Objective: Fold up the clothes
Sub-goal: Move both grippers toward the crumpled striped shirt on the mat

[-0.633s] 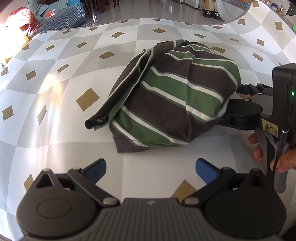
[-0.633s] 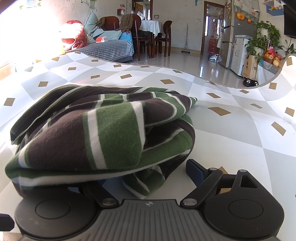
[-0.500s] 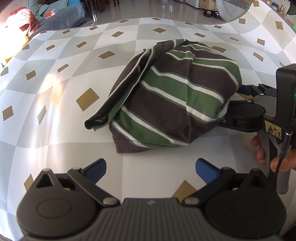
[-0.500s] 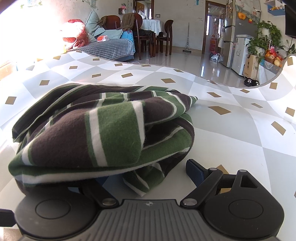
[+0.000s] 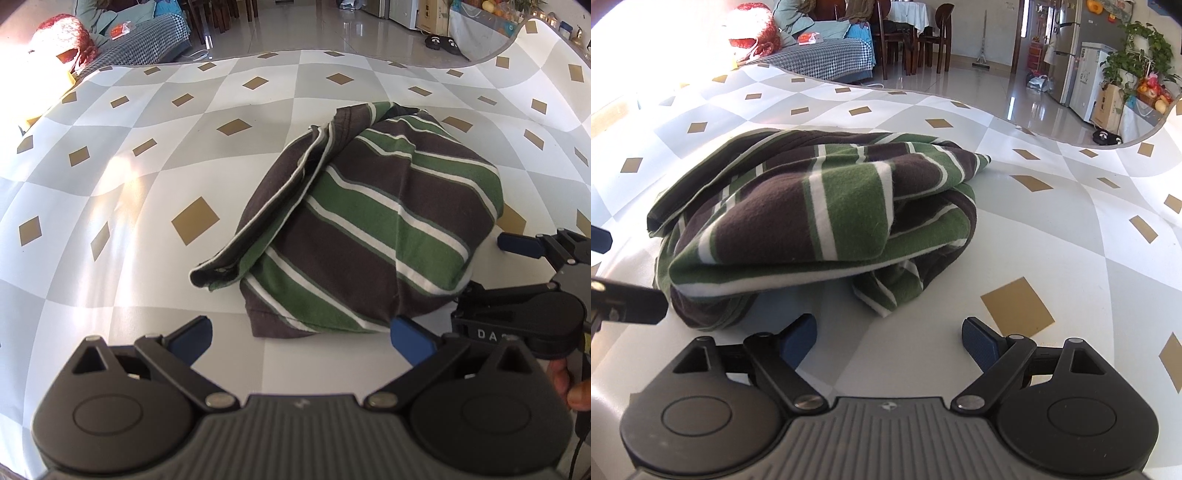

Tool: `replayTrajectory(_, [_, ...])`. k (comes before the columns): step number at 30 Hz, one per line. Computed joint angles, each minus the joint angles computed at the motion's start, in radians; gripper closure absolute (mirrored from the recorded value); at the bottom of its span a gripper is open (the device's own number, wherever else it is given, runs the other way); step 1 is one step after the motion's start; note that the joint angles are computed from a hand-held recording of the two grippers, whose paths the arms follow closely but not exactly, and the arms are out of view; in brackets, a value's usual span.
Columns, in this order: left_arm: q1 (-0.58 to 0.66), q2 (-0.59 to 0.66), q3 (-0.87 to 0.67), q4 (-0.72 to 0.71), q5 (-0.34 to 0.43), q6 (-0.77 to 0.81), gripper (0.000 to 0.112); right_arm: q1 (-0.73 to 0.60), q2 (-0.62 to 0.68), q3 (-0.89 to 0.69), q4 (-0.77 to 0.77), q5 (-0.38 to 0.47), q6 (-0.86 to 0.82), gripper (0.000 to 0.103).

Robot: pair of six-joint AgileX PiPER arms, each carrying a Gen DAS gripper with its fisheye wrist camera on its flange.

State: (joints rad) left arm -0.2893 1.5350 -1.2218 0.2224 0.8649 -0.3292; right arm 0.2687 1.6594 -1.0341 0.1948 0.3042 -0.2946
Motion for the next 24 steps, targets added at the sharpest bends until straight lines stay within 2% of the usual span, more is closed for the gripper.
replayTrajectory(5, [0.03, 0.013, -0.05, 0.003, 0.012, -0.01, 0.009, 0.007, -0.004, -0.082, -0.133, 0.189, 0.137, 0.019])
replayTrajectory(9, [0.066, 0.035, -0.098, 0.0, 0.019, -0.017, 0.009, 0.034, -0.024, -0.124, -0.249, 0.301, 0.258, 0.021])
replayTrajectory(19, [0.118, 0.132, -0.211, -0.068, 0.059, 0.044, 0.009, 0.045, -0.089, -0.224, -0.192, 0.442, 0.284, 0.021])
replayTrajectory(24, [0.119, 0.204, -0.288, -0.069, 0.075, 0.08, 0.009, 0.04, -0.099, -0.255, -0.154, 0.437, 0.235, 0.021])
